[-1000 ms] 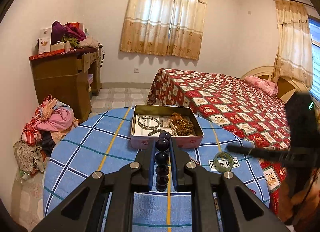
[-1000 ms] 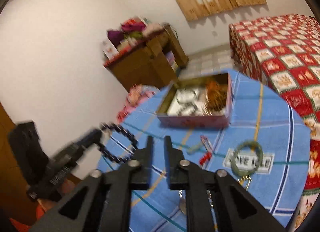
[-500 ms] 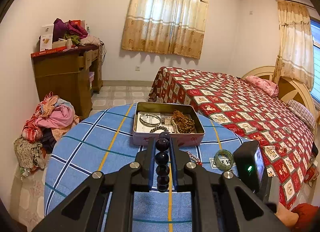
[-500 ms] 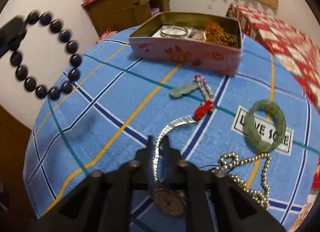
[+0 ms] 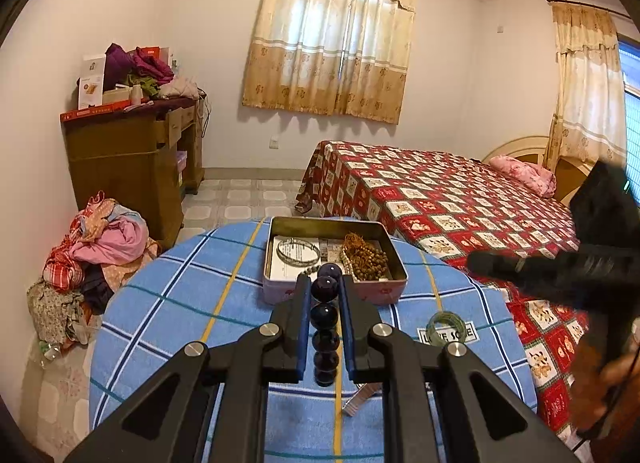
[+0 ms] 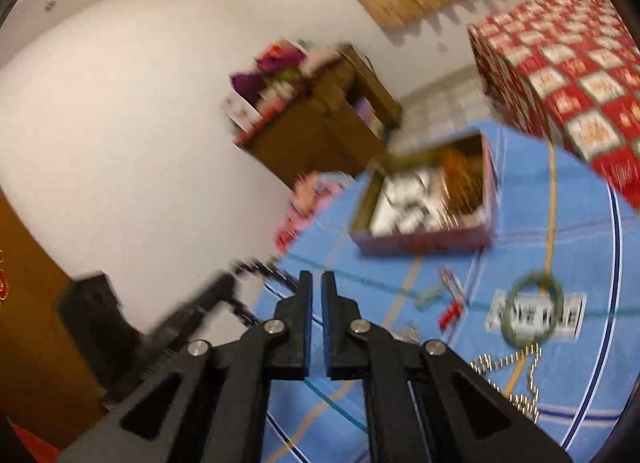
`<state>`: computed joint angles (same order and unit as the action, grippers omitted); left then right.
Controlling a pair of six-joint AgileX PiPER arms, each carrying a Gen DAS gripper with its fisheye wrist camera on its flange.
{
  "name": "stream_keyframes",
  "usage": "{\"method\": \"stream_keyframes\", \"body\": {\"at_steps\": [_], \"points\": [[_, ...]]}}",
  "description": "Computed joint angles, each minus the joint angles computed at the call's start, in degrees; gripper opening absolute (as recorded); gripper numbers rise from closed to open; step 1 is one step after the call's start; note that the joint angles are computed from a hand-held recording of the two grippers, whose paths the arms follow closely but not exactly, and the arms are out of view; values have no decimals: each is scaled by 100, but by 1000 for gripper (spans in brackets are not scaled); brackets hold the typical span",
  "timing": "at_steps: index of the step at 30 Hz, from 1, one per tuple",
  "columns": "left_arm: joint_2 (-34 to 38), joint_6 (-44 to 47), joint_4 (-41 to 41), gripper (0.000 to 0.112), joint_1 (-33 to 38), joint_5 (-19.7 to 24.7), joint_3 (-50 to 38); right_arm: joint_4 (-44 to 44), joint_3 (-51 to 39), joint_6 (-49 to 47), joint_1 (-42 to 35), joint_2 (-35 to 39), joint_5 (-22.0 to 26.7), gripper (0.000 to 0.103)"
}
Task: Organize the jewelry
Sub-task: 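Close the right tool on the silver watch band and lift the watch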
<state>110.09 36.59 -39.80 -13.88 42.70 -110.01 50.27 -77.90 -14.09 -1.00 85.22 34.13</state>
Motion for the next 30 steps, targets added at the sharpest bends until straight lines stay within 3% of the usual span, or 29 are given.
{"method": "stream_keyframes", "body": {"at_steps": [2, 3, 5, 6, 7, 8, 9, 15, 18, 20, 26, 27, 28, 29, 30], "points": [[58, -64, 24, 13, -6, 7, -109, -953, -252, 691, 179, 39, -225, 7], [61, -44, -16, 13, 16, 17, -116, -1184, -331, 827, 218, 77, -204, 12], [64, -1, -36, 13, 27, 18, -115, -1281, -407, 847, 223, 213, 28, 13], [66, 8, -18, 13, 26, 7, -104, -1605, -390, 1114, 294, 293, 79, 30], [89, -1, -4, 13, 30, 11, -114, -2060, -340, 1505, 386, 367, 151, 70], [108, -18, -6, 13, 41, 36, -130, -2482, -257, 1896, 506, 434, 161, 88], [136, -41, -12, 13, 56, 65, -152, -2735, -65, 2106, 607, 484, 8, 101], [175, -68, 30, 13, 81, 152, -178, -3711, 169, 2422, 1110, 788, 186, 98], [186, -77, 31, 13, 78, 156, -186, -4669, 38, 2896, 1365, 929, 326, 83], [188, -85, 35, 13, 80, 160, -192, -4733, -94, 2792, 1345, 1094, 479, 74], [213, -94, 30, 13, 80, 158, -215, -5109, -372, 2590, 1185, 1436, 952, 72], [213, -90, 29, 13, 80, 155, -215, -5295, -304, 2550, 1229, 1372, 934, 57], [215, -100, 27, 13, 78, 151, -215, -5484, -347, 2574, 1260, 1369, 1072, 30], [220, -109, 18, 13, 78, 158, -220, -5443, -396, 2505, 1234, 1377, 1192, 20], [236, -130, 5, 13, 86, 177, -248, -5172, -428, 2354, 1156, 1367, 1231, 18]]}}
